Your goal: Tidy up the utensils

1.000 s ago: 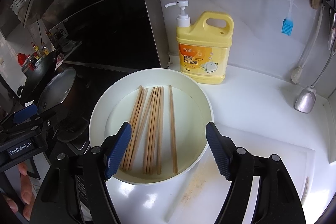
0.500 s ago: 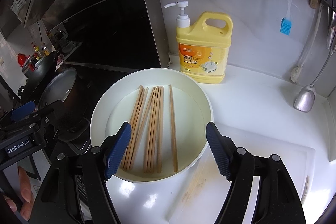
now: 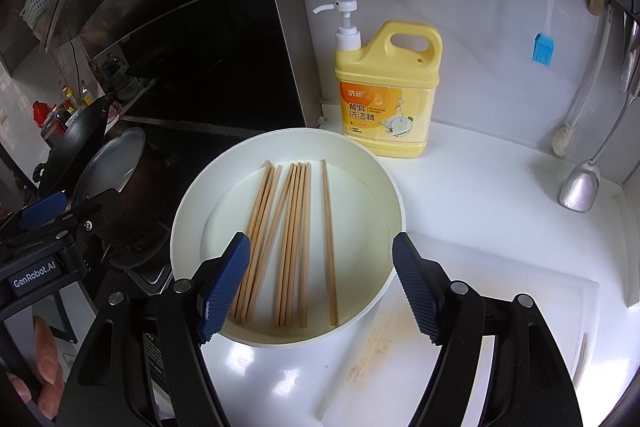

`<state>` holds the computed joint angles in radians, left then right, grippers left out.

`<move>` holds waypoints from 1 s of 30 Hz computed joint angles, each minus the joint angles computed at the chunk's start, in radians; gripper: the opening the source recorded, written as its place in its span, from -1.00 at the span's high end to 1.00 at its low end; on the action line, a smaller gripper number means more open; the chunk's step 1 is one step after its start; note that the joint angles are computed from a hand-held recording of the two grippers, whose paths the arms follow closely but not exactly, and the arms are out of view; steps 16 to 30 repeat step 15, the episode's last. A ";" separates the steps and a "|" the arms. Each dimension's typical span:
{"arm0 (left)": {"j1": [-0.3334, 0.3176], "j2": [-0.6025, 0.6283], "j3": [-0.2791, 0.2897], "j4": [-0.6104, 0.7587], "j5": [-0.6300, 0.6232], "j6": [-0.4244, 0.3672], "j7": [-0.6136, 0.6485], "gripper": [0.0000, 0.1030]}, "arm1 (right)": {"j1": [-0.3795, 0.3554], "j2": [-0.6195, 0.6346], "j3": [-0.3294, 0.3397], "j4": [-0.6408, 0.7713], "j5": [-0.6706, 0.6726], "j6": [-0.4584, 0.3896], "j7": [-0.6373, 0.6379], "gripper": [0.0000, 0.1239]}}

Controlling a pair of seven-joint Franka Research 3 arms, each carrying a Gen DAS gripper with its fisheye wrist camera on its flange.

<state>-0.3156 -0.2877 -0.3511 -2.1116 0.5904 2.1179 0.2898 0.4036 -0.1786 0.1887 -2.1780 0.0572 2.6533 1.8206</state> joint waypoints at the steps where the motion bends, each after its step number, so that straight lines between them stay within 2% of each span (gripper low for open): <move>1: 0.000 -0.001 0.003 -0.004 -0.002 0.007 0.001 -0.88 | 0.000 0.000 0.000 0.001 0.000 -0.001 0.000 -0.14; 10: 0.000 0.002 0.010 -0.008 -0.044 0.016 0.006 -0.88 | 0.001 0.001 0.000 0.000 0.001 0.000 0.000 -0.14; 30: -0.001 0.006 0.008 -0.005 -0.048 0.008 0.009 -0.88 | 0.001 0.000 0.000 0.000 0.002 0.000 0.000 -0.14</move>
